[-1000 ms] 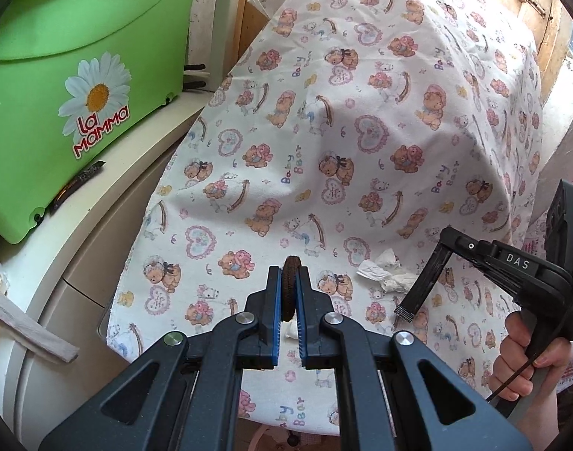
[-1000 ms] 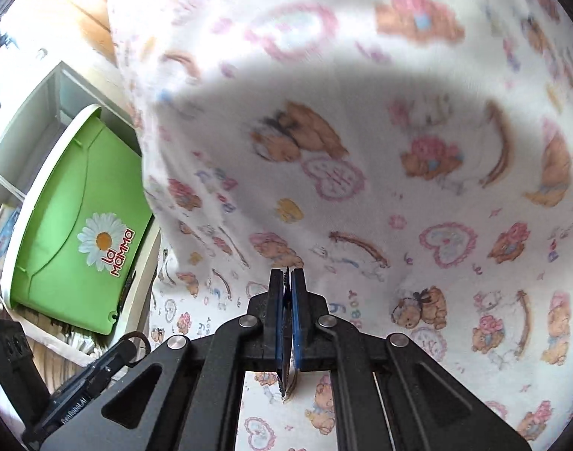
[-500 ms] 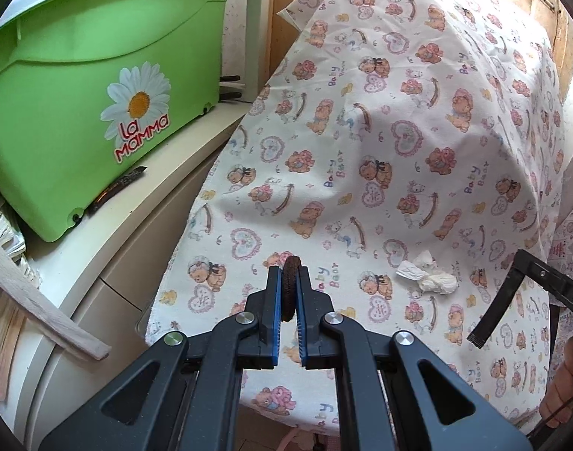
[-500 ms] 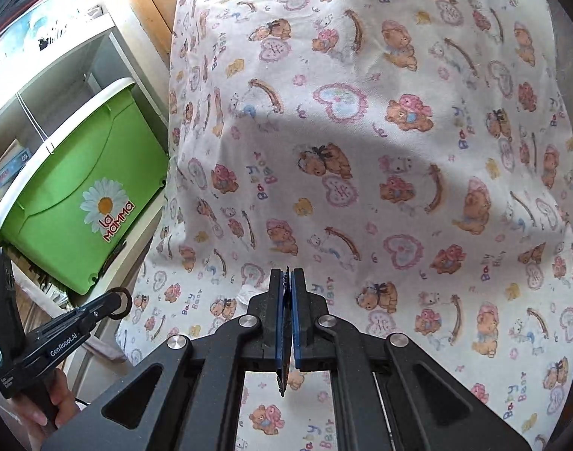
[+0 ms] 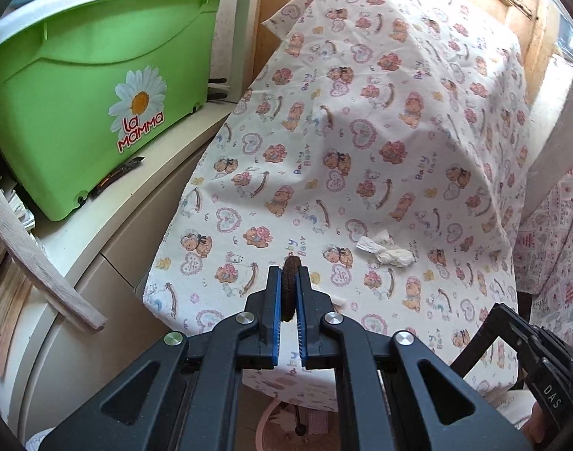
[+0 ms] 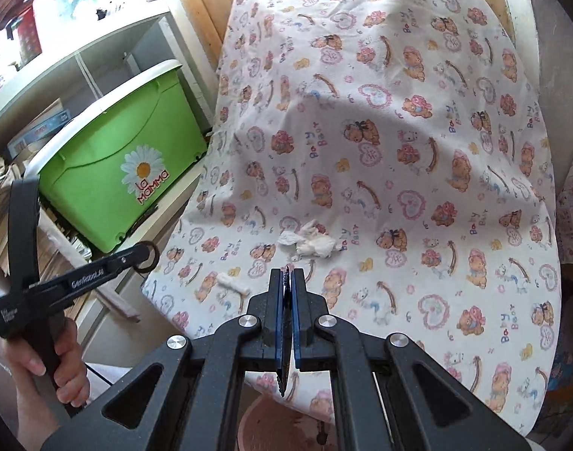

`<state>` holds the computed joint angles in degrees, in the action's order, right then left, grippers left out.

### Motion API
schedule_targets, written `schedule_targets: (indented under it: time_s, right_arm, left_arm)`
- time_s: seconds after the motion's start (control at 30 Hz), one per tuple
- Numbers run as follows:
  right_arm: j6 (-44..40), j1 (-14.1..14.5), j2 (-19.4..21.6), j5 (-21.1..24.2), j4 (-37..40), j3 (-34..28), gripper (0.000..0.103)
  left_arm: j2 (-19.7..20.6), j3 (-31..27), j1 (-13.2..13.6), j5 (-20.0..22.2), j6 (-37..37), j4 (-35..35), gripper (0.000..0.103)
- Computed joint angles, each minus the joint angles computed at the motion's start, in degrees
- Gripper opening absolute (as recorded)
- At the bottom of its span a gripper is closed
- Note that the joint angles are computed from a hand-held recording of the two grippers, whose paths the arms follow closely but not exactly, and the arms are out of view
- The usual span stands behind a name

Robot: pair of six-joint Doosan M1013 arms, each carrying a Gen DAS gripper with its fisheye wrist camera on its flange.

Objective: Collect trash
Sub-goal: 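Carry the black ring and comb down over the pink basket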

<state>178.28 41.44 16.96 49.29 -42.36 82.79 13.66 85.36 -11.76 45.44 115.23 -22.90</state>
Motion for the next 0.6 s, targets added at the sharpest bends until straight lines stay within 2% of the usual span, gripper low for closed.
schedule_targets:
  time_s: [0.17,0.33,0.47,0.6]
  right_arm:
    - [1.62,2.81,0.02,0.16,-1.11,0.39,0.005]
    - [-0.65,5.57,1.33,4.64,-1.46,-0.98,0.005]
    - [-1.25,5.96,1.91,4.93,2.5,-0.55,0.005]
    - [-4.48,5.86,2.82,5.16,6.45,-0.45,0.005]
  left_arm:
    - [-3.75,4.66,0.28,-0.47,3.71,-0.68,0.006]
    - [-4.99,7.37,0.43,2.04,3.25,0.14,0.006]
    - [-4.76,8.99,-0.29,1.72,2.64,2.57,0.006]
    - [-3.69,9.25,-0.34,3.77,2.23,3.41,0.006]
